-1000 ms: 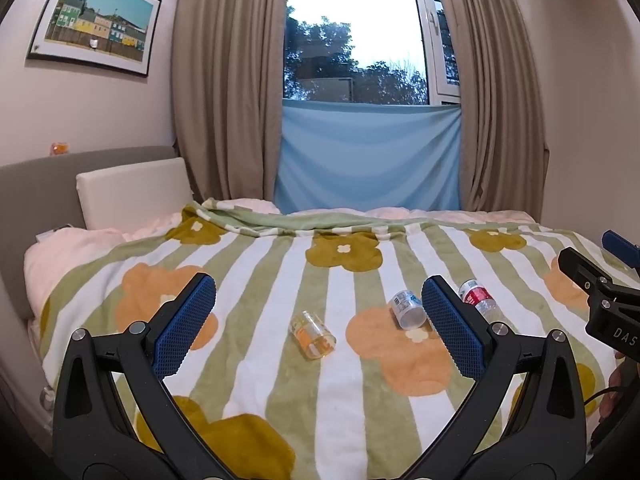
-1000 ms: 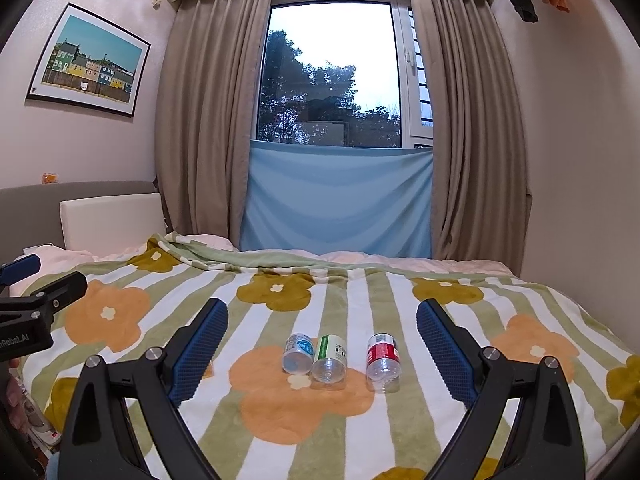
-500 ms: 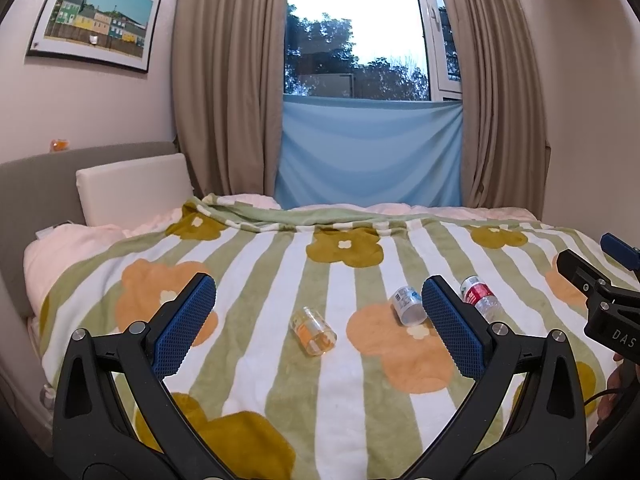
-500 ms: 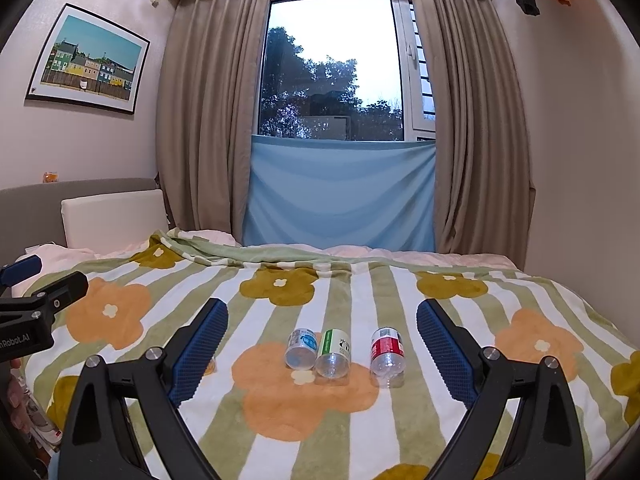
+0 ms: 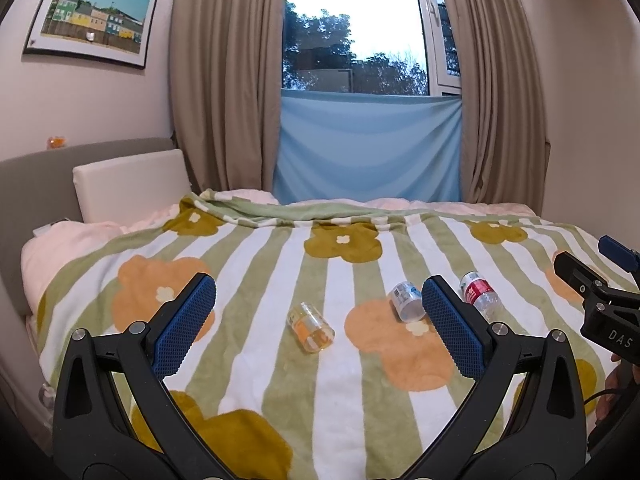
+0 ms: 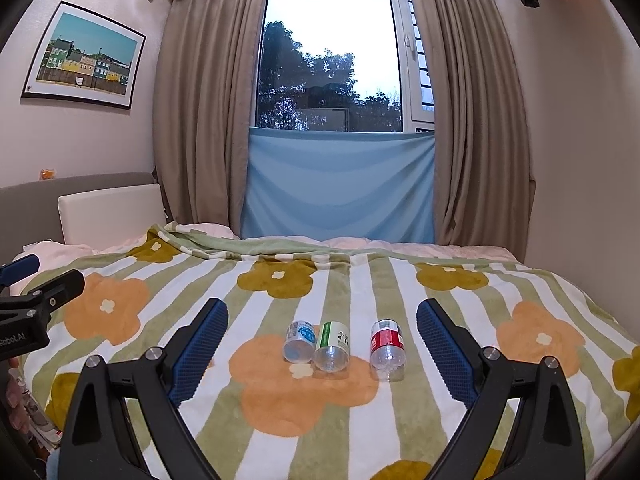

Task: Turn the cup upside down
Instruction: 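Move the right tool to the white blue-label cup and close on it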

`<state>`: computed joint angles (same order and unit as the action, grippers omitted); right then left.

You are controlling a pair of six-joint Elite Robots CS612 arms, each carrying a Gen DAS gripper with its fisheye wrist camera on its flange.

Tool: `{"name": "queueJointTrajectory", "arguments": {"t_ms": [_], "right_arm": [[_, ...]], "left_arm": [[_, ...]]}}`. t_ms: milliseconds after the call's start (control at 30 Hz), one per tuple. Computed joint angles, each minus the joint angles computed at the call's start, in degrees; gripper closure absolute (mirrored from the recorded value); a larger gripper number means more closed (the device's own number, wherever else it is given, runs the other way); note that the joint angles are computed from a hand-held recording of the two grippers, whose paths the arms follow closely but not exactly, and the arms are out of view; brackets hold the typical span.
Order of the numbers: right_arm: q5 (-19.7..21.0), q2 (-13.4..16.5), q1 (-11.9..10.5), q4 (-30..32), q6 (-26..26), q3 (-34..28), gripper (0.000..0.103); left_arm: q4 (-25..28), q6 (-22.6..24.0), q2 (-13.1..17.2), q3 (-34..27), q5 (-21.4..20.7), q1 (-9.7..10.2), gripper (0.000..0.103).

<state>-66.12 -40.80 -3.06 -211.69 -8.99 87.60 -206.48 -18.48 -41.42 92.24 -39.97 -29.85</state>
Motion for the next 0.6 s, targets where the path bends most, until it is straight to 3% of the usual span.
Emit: {"name": "queueJointTrajectory", "arguments": {"t_ms": [167,333,467,600], "right_arm": [[0.36,0.06,-0.12,1.44,-0.44,-0.49,0.008],[0.19,0.82,0.23,7.57,-1.71,-4.18,0.009],[0.31,2.48,1.1,17.25,-4.3,-9.87,0.008],[-3.22,5.99,3.27,36.65,-12.46,-20.05,0.009]], "left_arm": [[1.72,-0.62,-0.16,-0.22,-0.54,0.28,0.0],[5.43,-2.03,-0.05,-1.4,-1.92,1.46,0.0],[8.5,-3.26,0.34,-2.57,-3.65,2.81,0.0],[15.49,-4.47,1.18,-5.03,-7.36,4.83,0.0]]}}
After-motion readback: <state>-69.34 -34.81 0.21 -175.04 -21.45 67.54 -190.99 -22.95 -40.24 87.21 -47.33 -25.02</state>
